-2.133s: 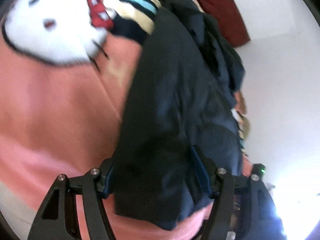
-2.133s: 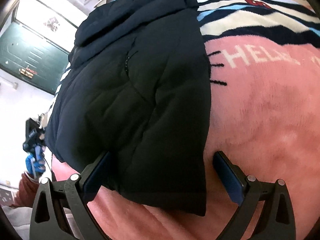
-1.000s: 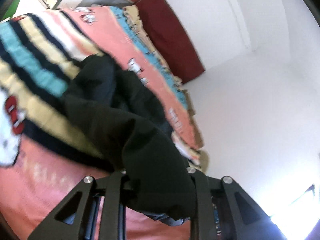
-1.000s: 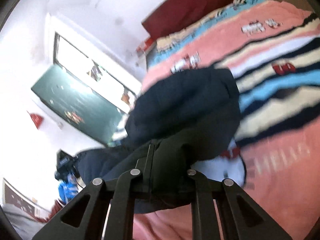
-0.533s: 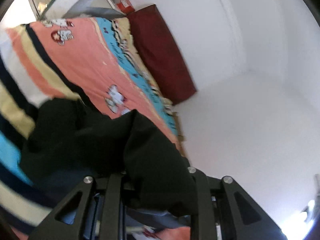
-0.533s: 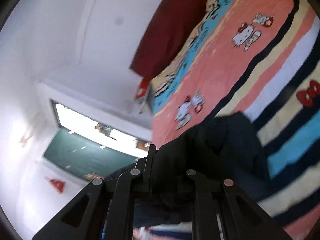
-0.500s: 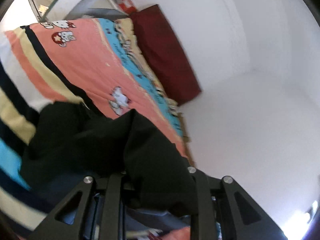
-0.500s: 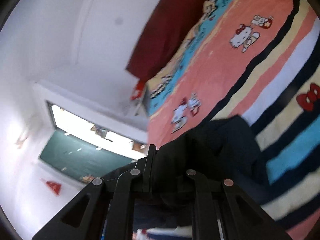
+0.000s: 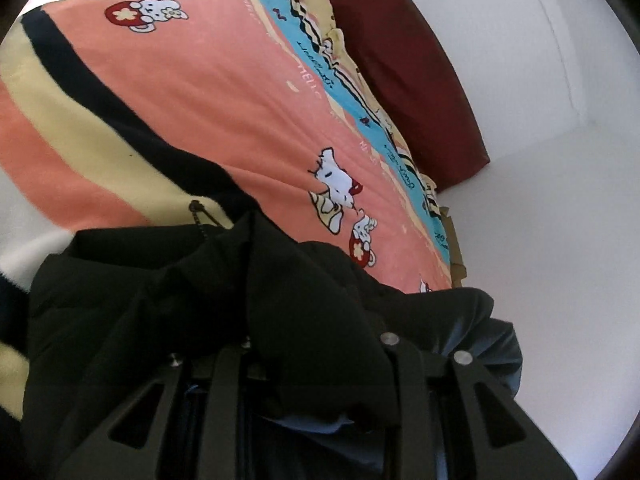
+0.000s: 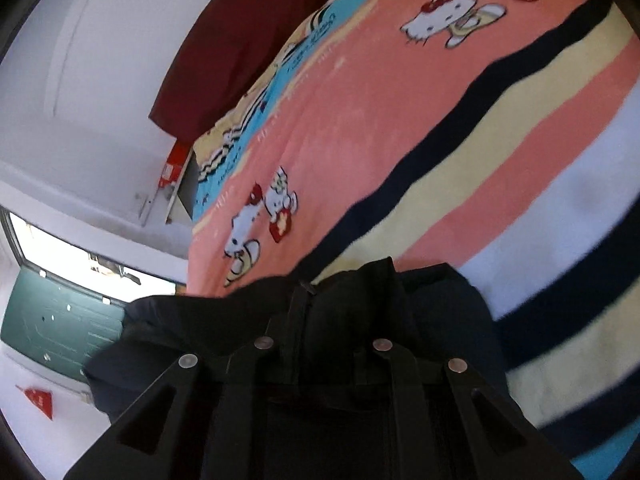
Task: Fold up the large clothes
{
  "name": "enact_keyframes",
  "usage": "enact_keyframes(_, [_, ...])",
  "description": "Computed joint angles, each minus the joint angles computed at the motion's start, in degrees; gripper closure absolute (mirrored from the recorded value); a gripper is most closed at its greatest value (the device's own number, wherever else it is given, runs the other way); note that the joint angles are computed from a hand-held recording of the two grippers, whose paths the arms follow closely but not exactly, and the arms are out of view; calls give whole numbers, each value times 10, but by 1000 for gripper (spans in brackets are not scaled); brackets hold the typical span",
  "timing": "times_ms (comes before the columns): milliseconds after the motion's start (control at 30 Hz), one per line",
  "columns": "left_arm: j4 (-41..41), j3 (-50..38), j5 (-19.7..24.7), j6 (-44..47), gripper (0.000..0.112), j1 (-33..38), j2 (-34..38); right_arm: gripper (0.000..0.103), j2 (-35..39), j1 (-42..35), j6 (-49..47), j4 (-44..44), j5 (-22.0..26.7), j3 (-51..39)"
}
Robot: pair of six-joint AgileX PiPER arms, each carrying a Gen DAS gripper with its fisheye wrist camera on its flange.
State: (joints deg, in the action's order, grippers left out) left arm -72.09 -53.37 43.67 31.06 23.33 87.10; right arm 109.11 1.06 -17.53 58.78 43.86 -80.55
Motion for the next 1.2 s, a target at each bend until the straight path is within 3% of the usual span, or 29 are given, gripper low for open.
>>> enact_keyframes(133, [-27,7,20,17,83,11,0,89,5,-7,-42,30,0,13])
enact_keyframes(200, [-90,22,74,53,71,45,0,83,-3,-15,-53,48,8,22])
enact_keyframes(233, [-115,25,102,61,61,62,4,76,-11,-22,-63,60,14,29])
enact_keyframes(300, [-148,26,148,59,56,95,-2,58,-14,-24,-81,80,18,25])
enact_keyframes(367, [-157,14,184,46,54,128,-15,22,-31,-33,-102,89,25,27])
enact_keyframes(400, [-144,2,188,28,54,134,-23,15,-40,-36,-97,82,24,25])
enact_keyframes(467, [-99,-22,176,-8,54,136,-45,14,-63,-39,-81,53,13,21])
enact_keyframes(600, [65,-75,145,-88,54,108,-118,19,-118,-41,-46,-10,-2,24])
enact_keyframes(800, [201,-115,147,-168,54,82,-177,21,-187,-2,-13,-98,16,21])
enact_keyframes(900, [307,-154,138,-240,54,-21,-174,22,-194,56,27,-169,26,-3])
enact_keyframes(1033, [456,-189,95,-354,54,-211,-135,24,-174,153,107,-282,27,-46])
enact_keyframes(1200, [624,-299,99,-458,53,-345,-2,26,-101,242,188,-404,32,-127])
